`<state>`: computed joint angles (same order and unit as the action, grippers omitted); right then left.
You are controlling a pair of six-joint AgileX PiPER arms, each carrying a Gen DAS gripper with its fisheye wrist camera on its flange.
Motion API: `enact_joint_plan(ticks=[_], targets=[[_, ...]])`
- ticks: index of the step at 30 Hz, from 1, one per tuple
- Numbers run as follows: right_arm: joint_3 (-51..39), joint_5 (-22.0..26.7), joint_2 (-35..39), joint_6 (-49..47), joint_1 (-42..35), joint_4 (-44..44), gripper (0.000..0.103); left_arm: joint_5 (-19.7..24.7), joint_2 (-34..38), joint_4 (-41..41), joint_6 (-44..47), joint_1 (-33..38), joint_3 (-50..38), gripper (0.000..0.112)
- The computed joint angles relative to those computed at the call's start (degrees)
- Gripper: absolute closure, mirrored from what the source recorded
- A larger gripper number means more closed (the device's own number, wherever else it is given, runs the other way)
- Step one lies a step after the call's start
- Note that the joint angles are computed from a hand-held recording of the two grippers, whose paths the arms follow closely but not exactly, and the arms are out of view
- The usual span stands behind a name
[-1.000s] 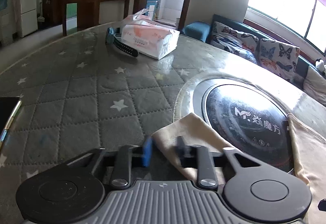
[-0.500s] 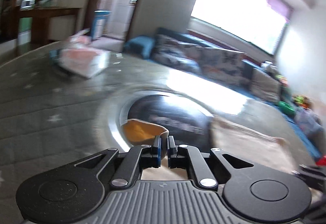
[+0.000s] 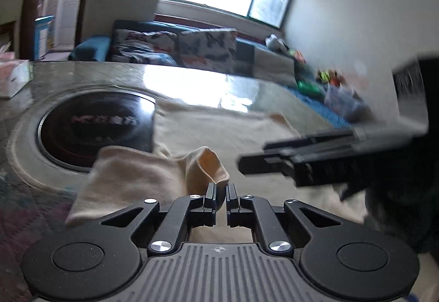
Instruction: Fold clothes
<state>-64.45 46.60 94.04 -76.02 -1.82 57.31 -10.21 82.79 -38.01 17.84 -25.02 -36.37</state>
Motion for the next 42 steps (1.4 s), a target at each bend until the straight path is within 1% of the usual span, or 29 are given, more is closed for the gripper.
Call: enact_joint_plan(ticks=[1, 2, 4, 5, 6, 8, 9, 10, 14, 16, 19, 20, 22, 23, 24, 26, 30, 34, 42], targets=[[-0.10, 0.06, 0.23, 0.21, 0.22, -0.23, 0.051, 0.16, 0.15, -1.85, 2.42, -0.31, -0.02, 0.097], [-0.15, 0.15, 0.49, 0.43, 0.55, -0.41, 0.052, 0.37, 0.02, -2.03, 3.12, -0.45, 0.17, 0.095], [-0.22, 0.17, 0.99, 0.91, 1.30, -0.78, 0.052, 0.83, -1.05, -1.94, 4.07, -0.12, 1.02, 0.081], [-0.16, -0.09, 1.19, 1.22, 1.85, -0.99, 0.052, 0.92, -1.84, -2.87, 5.50, 0.19, 1.58, 0.070], [-0.11, -0.36, 1.40, 1.53, 2.40, -1.19, 0.052, 1.02, -2.64, -3.78, 6.93, 0.51, 2.13, 0.068], [-0.04, -0.87, 1.83, 2.18, 3.50, -1.60, 0.052, 1.01, -5.08, -5.38, 9.70, 1.78, 3.91, 0.068], [-0.02, -1.12, 2.06, 2.50, 4.04, -1.80, 0.052, 0.69, -6.21, -8.47, 13.14, 2.49, 4.79, 0.067], [-0.23, -1.41, 2.48, 2.99, 4.59, -2.09, 0.052, 1.23, -7.05, -9.27, 14.73, 4.45, 5.18, 0.067], [-2.12, -2.65, 4.81, 5.51, 6.49, -3.49, 0.054, 1.87, -9.19, -16.65, 21.98, 10.97, 7.04, 0.067], [-3.16, -3.22, 6.04, 6.73, 7.21, -4.07, 0.056, 0.77, -9.29, -22.06, 26.34, 11.17, 7.70, 0.066], [-4.64, -3.82, 7.95, 8.38, 8.08, -4.79, 0.061, -1.08, -9.35, -28.14, 30.77, 11.23, 8.67, 0.060], [-4.84, -3.95, 8.35, 8.52, 8.24, -4.72, 0.063, -1.68, -9.32, -29.92, 32.10, 10.73, 8.85, 0.057], [-5.15, -3.42, 8.68, 8.64, 8.29, -4.44, 0.071, -2.99, -8.73, -32.73, 34.06, 9.50, 8.84, 0.053], [-5.24, -3.02, 8.69, 8.67, 8.18, -4.35, 0.081, -3.68, -8.13, -33.78, 34.72, 8.84, 8.60, 0.050], [-5.26, -2.66, 8.59, 8.68, 7.97, -4.33, 0.086, -4.06, -7.62, -34.45, 35.09, 8.43, 8.31, 0.046], [-4.78, -2.30, 7.78, 7.69, 7.31, -3.40, 0.091, -4.72, -6.65, -35.72, 35.80, 7.71, 7.68, 0.043], [-3.49, -1.75, 5.75, 4.99, 5.80, -0.90, 0.095, -6.72, -5.71, -39.09, 38.36, 5.36, 6.74, 0.038], [-2.25, -1.77, 2.30, 1.85, 4.49, 0.91, 0.096, -8.31, -4.58, -41.36, 41.21, 2.91, 5.30, 0.038], [-3.30, 1.37, -5.06, -1.99, -0.71, 1.98, 0.096, -15.52, -0.54, -45.67, 47.34, -4.35, 2.74, 0.038]])
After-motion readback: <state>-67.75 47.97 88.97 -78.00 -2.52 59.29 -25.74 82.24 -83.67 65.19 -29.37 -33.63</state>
